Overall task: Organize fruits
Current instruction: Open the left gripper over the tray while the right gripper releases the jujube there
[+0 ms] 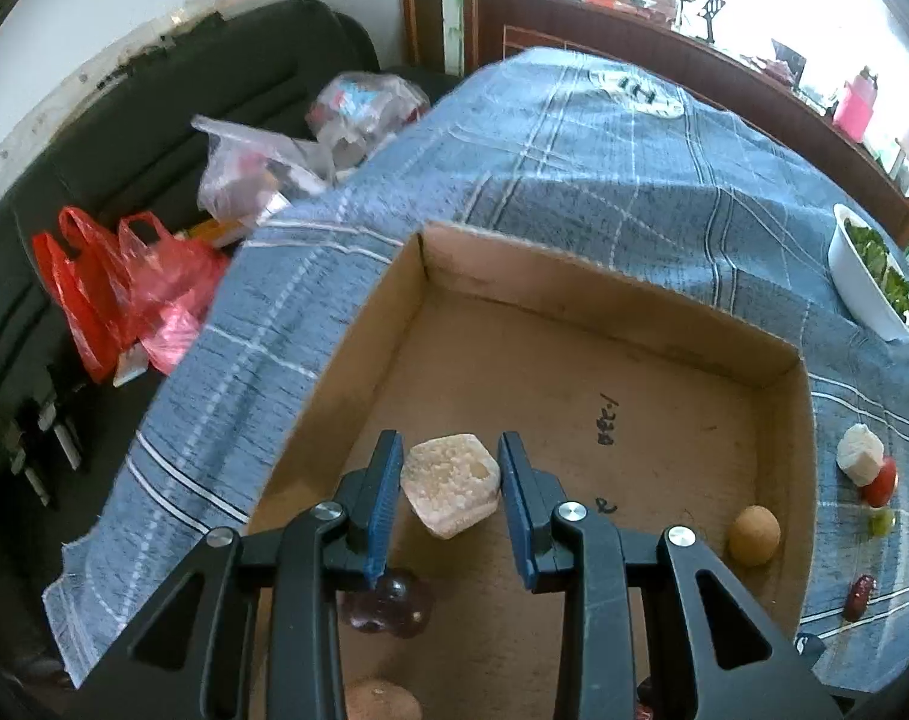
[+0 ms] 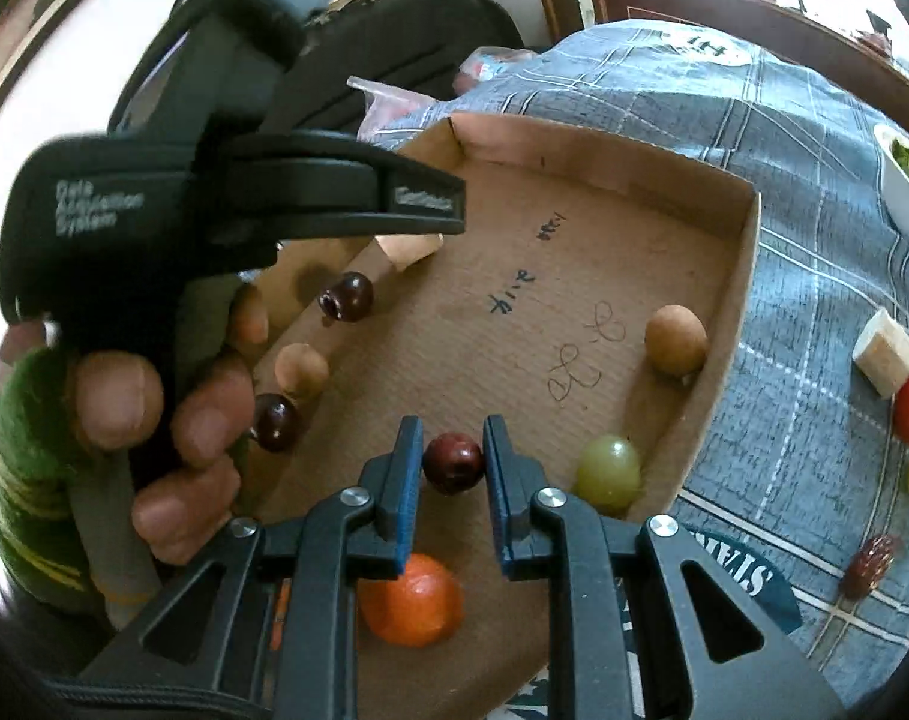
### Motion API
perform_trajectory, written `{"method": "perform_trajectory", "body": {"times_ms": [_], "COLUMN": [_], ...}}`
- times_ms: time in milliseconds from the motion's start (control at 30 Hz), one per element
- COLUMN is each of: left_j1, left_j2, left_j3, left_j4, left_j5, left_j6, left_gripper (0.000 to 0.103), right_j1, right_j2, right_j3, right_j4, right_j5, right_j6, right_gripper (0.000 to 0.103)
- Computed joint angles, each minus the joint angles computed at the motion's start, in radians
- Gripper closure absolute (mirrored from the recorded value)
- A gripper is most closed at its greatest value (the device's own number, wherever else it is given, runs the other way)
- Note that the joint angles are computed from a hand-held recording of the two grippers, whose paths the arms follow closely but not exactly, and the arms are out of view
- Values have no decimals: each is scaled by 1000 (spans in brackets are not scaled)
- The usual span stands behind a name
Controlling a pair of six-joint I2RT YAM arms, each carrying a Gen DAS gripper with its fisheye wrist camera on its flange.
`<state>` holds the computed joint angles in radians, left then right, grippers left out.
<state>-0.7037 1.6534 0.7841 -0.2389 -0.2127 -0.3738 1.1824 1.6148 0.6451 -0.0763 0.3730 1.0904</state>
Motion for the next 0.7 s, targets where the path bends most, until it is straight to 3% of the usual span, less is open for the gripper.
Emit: {"method": "perform_trajectory", "body": {"times_ms": [267, 433, 700], "left_j1": [18, -6, -76], "left_j2": [-17, -100, -305], "left_j3": [-12, -35, -120], "left_j4": [-12, -41, -94], "left_j5": [31, 8, -11], "left_j6": [-13, -31, -99], "left_gripper": [69, 67, 60], "right_j1": [7, 31, 147], "right_j2": [9, -42, -219], "right_j3": [9, -21, -67], "right_j4": [-28, -42, -168], "right_j5": [0, 29, 157], "right_j6": [0, 35, 180], "right_gripper": [78, 60, 60]}}
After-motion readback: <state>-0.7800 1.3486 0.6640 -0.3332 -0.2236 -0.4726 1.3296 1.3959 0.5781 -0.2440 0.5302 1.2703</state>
